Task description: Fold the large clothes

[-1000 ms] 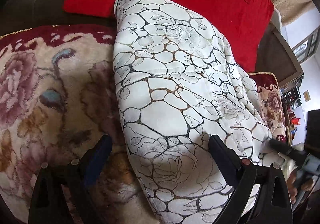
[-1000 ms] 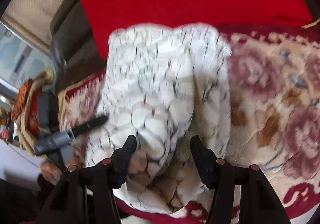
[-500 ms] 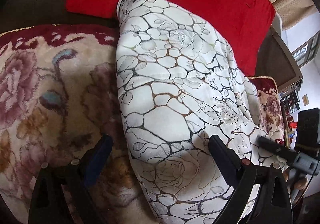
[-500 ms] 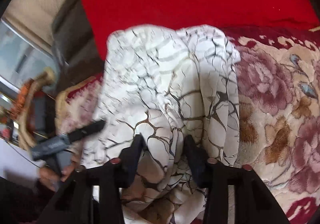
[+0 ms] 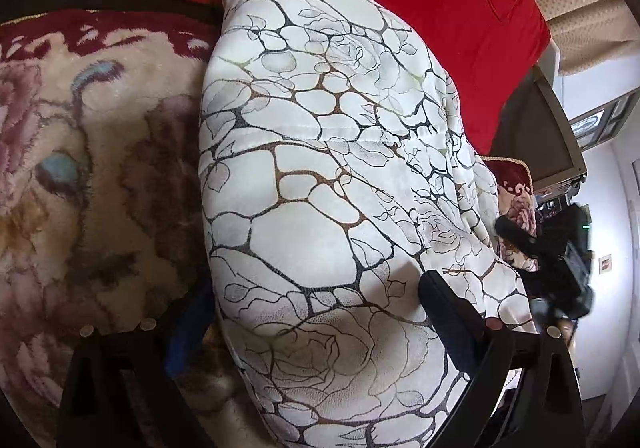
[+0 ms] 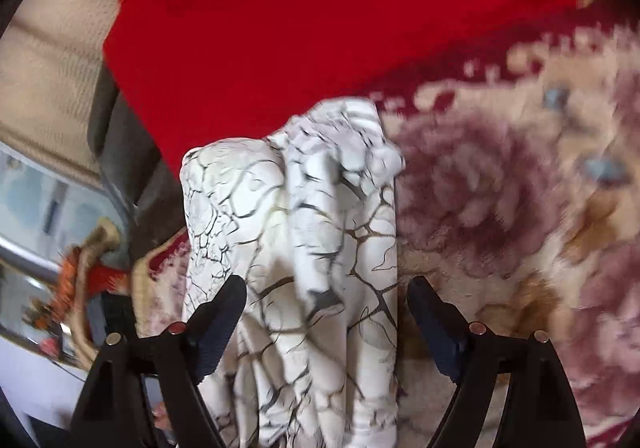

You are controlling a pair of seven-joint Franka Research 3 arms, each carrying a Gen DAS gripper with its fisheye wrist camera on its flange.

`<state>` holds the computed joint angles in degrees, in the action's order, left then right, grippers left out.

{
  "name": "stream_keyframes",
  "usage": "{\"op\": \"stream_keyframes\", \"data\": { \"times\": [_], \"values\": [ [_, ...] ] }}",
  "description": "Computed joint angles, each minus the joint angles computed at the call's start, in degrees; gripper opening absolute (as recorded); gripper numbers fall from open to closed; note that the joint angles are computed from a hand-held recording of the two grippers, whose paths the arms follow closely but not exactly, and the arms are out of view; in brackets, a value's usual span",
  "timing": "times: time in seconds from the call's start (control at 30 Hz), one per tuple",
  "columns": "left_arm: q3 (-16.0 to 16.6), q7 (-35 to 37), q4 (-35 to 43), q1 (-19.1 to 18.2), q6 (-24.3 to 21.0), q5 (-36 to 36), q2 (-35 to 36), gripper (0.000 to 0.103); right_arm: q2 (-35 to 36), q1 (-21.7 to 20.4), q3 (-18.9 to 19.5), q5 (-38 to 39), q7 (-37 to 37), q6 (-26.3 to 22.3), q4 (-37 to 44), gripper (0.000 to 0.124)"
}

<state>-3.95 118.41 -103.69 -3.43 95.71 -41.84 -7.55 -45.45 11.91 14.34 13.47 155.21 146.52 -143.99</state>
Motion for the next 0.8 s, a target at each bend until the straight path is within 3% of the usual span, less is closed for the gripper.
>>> {"op": "stream_keyframes", "data": {
  "times": [0.13,0.2,0.3,0.4,0.57,0.8],
  "values": [
    [0.07,-0.78,1.11,0.07,-1.63,-0.64,1.20,0.098,0.79,4.39,-1.74,5.38,-2.41,14.66,-5.69,0.094],
    [0.06,-2.23,1.74,0.43,-2.65,-1.85,2.17,0.098,3.61,10.88,-5.57,11.07,-7.59,21.95,-6.59,0.095],
    [0.36,-3.05,2.81,1.42,-4.49,-3.82,3.13,0.098,5.92,10.50,-4.80,9.27,-10.02,19.29,-4.04,0.096],
    [-0.21,-2.85,2.30,1.86,-4.11,-3.53,3.07,0.098,7.81,14.11,-6.22,11.55,-14.73,24.10,-3.47,0.095],
    [-0.81,-4.44,1.72,1.88,-3.71,-1.93,3.37,0.098,8.83,7.66,-0.73,7.37,-13.08,16.35,-0.79,0.080],
    [-0.82,-5.11,-1.04,1.27,-2.07,-3.18,0.96,0.099,9.25,5.30,1.46,3.85,-10.21,15.35,0.17,0.075]
  ]
}}
